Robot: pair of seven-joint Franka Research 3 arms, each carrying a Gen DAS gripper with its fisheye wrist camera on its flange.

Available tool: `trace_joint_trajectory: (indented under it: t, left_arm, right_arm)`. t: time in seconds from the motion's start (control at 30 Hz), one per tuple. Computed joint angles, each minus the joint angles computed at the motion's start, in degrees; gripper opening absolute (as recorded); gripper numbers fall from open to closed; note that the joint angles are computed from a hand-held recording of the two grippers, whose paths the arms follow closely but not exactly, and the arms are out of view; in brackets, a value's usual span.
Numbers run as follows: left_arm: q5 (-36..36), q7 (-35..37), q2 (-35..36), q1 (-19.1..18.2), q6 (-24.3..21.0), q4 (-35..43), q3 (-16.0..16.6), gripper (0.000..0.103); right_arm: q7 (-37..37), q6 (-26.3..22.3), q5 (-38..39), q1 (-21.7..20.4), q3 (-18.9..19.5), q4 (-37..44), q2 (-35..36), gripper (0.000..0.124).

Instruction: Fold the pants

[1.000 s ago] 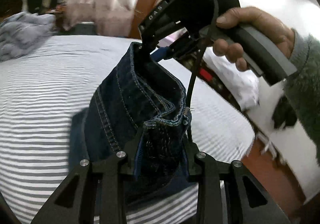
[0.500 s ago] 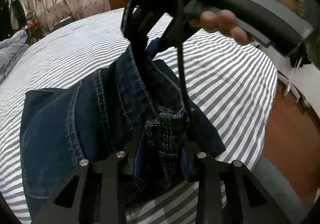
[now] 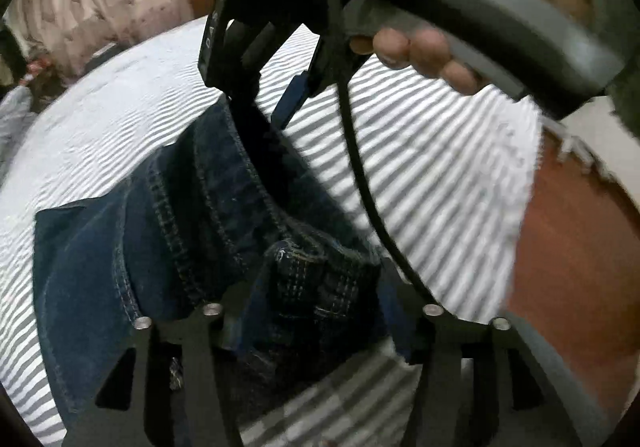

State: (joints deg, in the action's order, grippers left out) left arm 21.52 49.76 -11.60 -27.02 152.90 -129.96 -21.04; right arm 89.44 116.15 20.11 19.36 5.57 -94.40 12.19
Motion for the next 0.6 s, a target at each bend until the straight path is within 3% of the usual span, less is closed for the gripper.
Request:
trace_joint_trajectory:
  t: [0.07, 0.23, 0.37, 0.43, 0.6]
  left_arm:
    - [0.7, 0.5, -2.0, -0.1, 0.4, -1.2, -0.1, 0.072]
    - [-4.8, 5.9, -8.9, -2.3, 0.9, -6.5, 2.4, 0.073]
    - [-8.3, 8.5, -16.0, -3.4, -0.6, -11.6, 4.2, 0.073]
    - [-6.9, 8.9, -19.7, -2.0, -4.2, -13.2, 3.2, 0.073]
    - [-2.6, 4.1, -25.2, 2.3, -8.7, -16.1, 0.2, 0.073]
  right_arm:
    - [0.7, 0.6, -2.3, 0.2, -0.5, -1.5, -2.0, 0.040]
    - [-2.0, 3.7, 5.3, -2.2, -1.0, -8.0, -9.3, 0.041]
    - [-5.9, 1.2, 15.7, -3.3, -1.5, -12.0, -12.2, 0.041]
    - [-6.7, 0.8, 21.6, -3.4, -1.7, -14.7, -13.1, 0.040]
    - [-8.1, 5.1, 22.9, -1.7, -0.4, -19.2, -13.8, 0.034]
